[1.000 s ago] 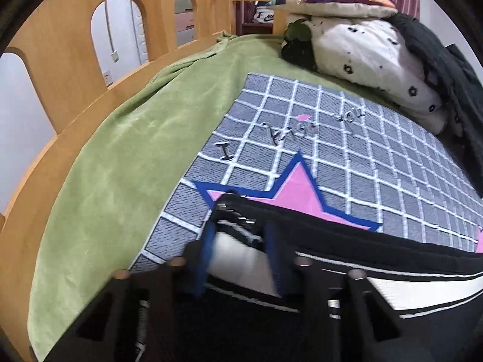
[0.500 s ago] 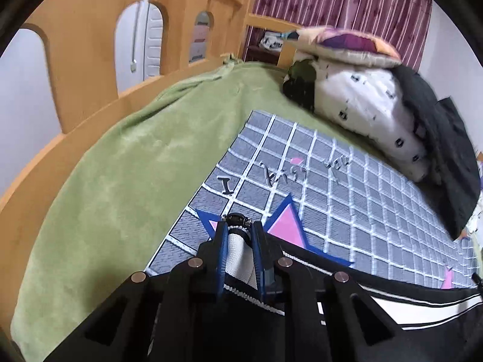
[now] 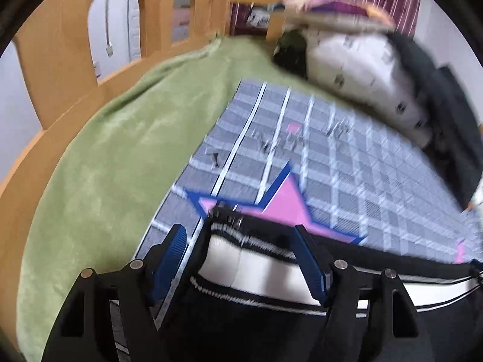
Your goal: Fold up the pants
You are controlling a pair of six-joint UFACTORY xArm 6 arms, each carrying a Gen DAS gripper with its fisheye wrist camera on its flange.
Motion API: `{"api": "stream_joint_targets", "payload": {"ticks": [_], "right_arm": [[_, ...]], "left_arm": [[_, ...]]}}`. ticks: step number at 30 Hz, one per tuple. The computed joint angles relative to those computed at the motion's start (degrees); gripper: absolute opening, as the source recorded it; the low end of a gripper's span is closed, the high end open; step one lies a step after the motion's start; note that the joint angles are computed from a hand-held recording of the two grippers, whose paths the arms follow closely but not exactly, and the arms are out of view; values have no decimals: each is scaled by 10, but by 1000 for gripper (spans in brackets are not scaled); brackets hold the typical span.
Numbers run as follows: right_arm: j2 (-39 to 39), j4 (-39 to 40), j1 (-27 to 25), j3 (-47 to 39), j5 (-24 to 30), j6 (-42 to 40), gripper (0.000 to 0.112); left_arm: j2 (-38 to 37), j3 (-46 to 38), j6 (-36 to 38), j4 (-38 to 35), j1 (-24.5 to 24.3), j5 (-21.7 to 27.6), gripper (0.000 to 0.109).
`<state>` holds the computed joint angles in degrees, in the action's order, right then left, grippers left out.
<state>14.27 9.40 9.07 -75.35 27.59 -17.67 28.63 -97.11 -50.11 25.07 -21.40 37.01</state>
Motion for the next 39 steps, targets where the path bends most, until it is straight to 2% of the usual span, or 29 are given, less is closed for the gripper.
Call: {"api": "stream_joint_targets", "payload": {"ticks": [1, 2, 3, 4, 5, 6, 8, 10, 12, 13, 14, 15, 16, 17, 18, 19, 21, 23, 25, 26, 28, 29, 31, 34, 37, 39], "right_arm": [[8, -22, 2, -10, 21, 8, 18], [12, -45, 7, -7, 23, 6, 6], [2, -81, 13, 9, 1, 12, 3], [-7, -92, 16, 22, -13, 13, 2], [-19, -80, 15, 34, -28, 9, 2], [-37, -44, 14, 55, -66, -4, 2], [-56, 55, 13, 70, -101, -65, 2], [-45, 74, 12, 58, -106, -67, 2], [-8, -3, 8, 31, -87, -5, 2], [14, -36, 7, 14, -69, 24, 2], [26, -61, 7, 13, -73, 48, 3], [26, -79, 8, 24, -100, 74, 4], [23, -92, 7, 28, -107, 95, 9], [16, -108, 5, 32, -107, 123, 13], [9, -128, 2, 34, -104, 144, 25], [-8, -152, -1, 47, -102, 169, 31], [-58, -171, -15, 100, -135, 194, 36], [-102, -198, -38, 151, -165, 245, 40], [-110, -203, -56, 165, -162, 275, 41], [-96, -231, -66, 154, -138, 309, 41], [-57, -280, -72, 111, -81, 363, 38], [-49, -287, -72, 105, -83, 372, 38], [-42, -327, -70, 91, -73, 410, 38], [-45, -364, -66, 88, -60, 430, 38], [-64, -378, -64, 95, -55, 479, 39], [-103, -390, -58, 124, -61, 532, 39]], "left_arm": [[8, -9, 9, -4, -4, 15, 36], [10, -12, -2, 15, -8, 31, 22], [1, 3, -18, 46, -11, 22, 18], [-16, 30, -39, 75, -10, -6, 14], [-36, 56, -79, 120, -10, -30, 14], [-50, 73, -106, 149, -9, -48, 14], [-54, 72, -119, 154, -5, -57, 14], [-29, 42, -98, 128, -2, -44, 14], [16, -5, -61, 93, -4, -4, 15], [27, -15, -64, 102, -6, 4, 18], [34, -23, -71, 119, -10, 14, 22], [37, -31, -78, 139, -16, 30, 23], [35, -32, -78, 145, -20, 37, 28], [34, -37, -74, 143, -22, 48, 42], [30, -39, -70, 139, -26, 64, 50], [19, -30, -74, 144, -29, 64, 56], [-11, 5, -94, 166, -33, 33, 58], [-29, 30, -94, 171, -37, -7, 70], [-15, 20, -72, 145, -40, -28, 72], [5, -2, -47, 115, -41, -24, 72], [63, -70, -4, 56, -43, 22, 72], [77, -84, 2, 43, -42, 29, 73], [84, -91, -17, 55, -41, 24, 73], [80, -107, -6, 60, -50, 58, 73], [19, -32, -8, 37, -58, 35, 72], [-53, 59, -14, 21, -68, 0, 72]]}}
